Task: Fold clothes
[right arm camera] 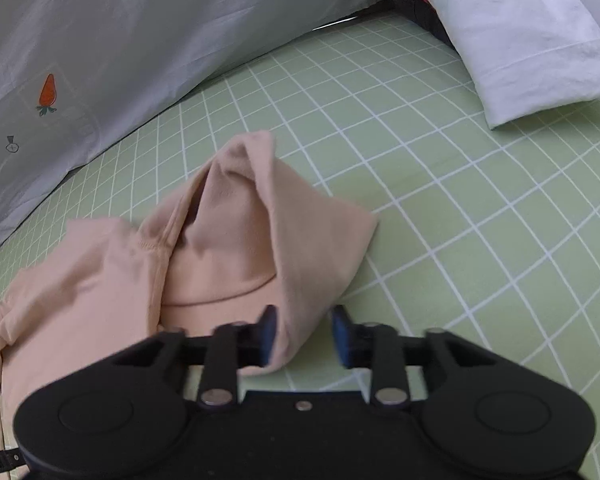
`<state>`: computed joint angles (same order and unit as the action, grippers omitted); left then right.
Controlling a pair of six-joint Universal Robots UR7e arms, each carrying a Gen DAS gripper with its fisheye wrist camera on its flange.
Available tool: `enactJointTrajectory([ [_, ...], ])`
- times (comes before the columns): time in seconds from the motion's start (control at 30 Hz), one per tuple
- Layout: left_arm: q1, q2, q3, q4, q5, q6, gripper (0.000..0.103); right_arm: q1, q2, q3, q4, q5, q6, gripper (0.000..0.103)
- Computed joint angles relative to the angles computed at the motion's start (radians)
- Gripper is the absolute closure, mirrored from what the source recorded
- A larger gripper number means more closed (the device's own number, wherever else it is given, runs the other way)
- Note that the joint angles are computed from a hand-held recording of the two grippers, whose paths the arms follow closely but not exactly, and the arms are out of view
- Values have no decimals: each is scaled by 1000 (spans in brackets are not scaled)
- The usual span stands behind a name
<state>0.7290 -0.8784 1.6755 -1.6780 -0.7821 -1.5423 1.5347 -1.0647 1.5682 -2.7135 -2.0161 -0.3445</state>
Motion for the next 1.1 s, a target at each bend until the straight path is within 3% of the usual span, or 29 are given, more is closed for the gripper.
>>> enactJointTrajectory([
  [0.03, 5, 7, -7, 2, -5, 1, 11, 4, 8, -2, -50, -15, -48, 99],
  [0.17, 19, 14, -10, 8, -45, -21, 10, 36, 43, -13, -336, -74, -310, 100],
  [0.27, 22, 5, -2, 2, -58, -27, 9, 48, 61, -30, -531, -35, -497, 99],
  [0.33, 26, 7, -8, 14, -63, -28, 4, 39, 62, -49, -493, -27, -481, 78],
  [0.37, 28, 9, -13, 22, -65, -28, 3, 30, 63, -61, -430, -46, -451, 52],
  [0.4, 29, 12, -20, 33, -67, -24, 2, 22, 65, -75, -365, -65, -420, 45],
  [0.47, 31, 18, -32, 52, -68, -15, 1, 6, 63, -76, -315, -88, -388, 47],
  [0.63, 30, 17, -33, 58, -72, -16, 0, -26, 49, -56, -264, -107, -313, 34],
  [0.8, 33, -1, -13, 29, -86, -28, 0, -22, 105, -96, -366, -174, -438, 21],
  [0.9, 33, -9, -4, 17, -91, -38, 0, -23, 127, -128, -383, -164, -515, 20],
  [0.93, 33, -11, 0, 14, -92, -41, 0, -26, 127, -139, -353, -150, -533, 21],
  [0.97, 32, -14, 3, 11, -93, -45, 0, -28, 128, -152, -322, -135, -551, 30],
  [1.0, 32, -17, 6, 7, -94, -48, 0, -29, 130, -166, -293, -129, -570, 64],
  [1.03, 32, -19, 9, 3, -95, -52, 0, -28, 135, -184, -266, -135, -592, 88],
  [1.07, 32, -22, 13, -1, -96, -55, 0, -28, 142, -192, -282, -137, -623, 97],
  [1.1, 32, -25, 16, -4, -97, -58, 0, -26, 143, -190, -340, -128, -662, 100],
])
